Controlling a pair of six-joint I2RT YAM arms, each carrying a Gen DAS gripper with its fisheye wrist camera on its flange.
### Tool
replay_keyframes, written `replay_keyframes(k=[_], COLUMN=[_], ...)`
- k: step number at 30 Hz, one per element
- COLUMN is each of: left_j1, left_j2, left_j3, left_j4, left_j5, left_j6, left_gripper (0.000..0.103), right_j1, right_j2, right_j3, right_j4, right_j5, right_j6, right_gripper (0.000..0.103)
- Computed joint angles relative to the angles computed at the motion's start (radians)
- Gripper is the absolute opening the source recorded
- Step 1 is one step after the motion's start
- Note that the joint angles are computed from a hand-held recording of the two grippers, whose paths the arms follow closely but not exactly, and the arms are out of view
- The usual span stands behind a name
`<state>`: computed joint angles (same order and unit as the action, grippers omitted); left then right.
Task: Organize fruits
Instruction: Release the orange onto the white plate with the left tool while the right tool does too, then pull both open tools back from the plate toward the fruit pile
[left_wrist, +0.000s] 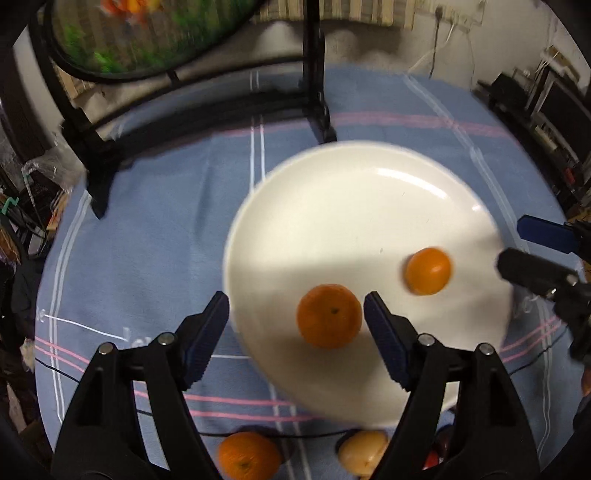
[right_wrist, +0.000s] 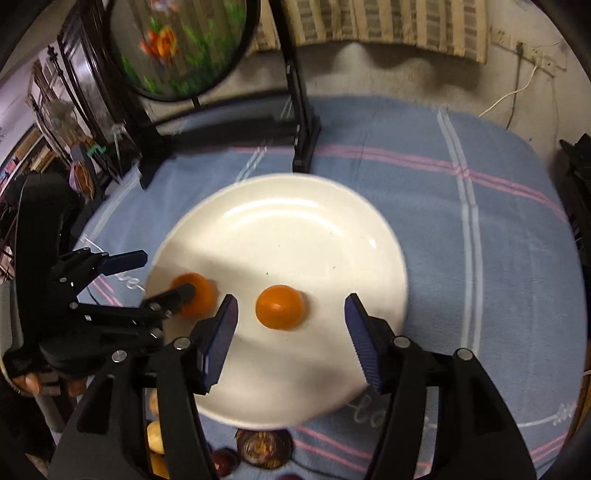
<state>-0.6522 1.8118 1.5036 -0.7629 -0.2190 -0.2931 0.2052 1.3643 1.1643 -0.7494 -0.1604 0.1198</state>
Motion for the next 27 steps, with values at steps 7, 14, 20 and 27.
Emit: replay_keyframes(k=[7,14,20,27], left_j1=[-0.037,-0.191,-0.380,-0.412], left_j2=[-0.364,-0.649,-0.795,-0.867], left_j3=[-0.273,-0.521,-0.688,-0.751], left_j4=[0.075,-0.053,-0.161,-0.199], left_j5=[-0.037,-0.028,-0.013,0.022], left_j6=[0.071,0.019,-0.125,-0.215], left_gripper=[0.081,0.083,0.083,0.083], right_j1=[0.197,0.702,1.183,1.111], right_j2=[-0.606,-0.717,-0.635,-0.526], right_j3=[-0.235,-0.280,-0.421,-0.481], right_j4=[0.023,-0.416,-0.382,-0.208], right_j5=[0.336,0.444,0.465,0.368], right_j6=[0.096,0.530,0.963,0.876], right_gripper=[0.102,0.093,0.070,0.061])
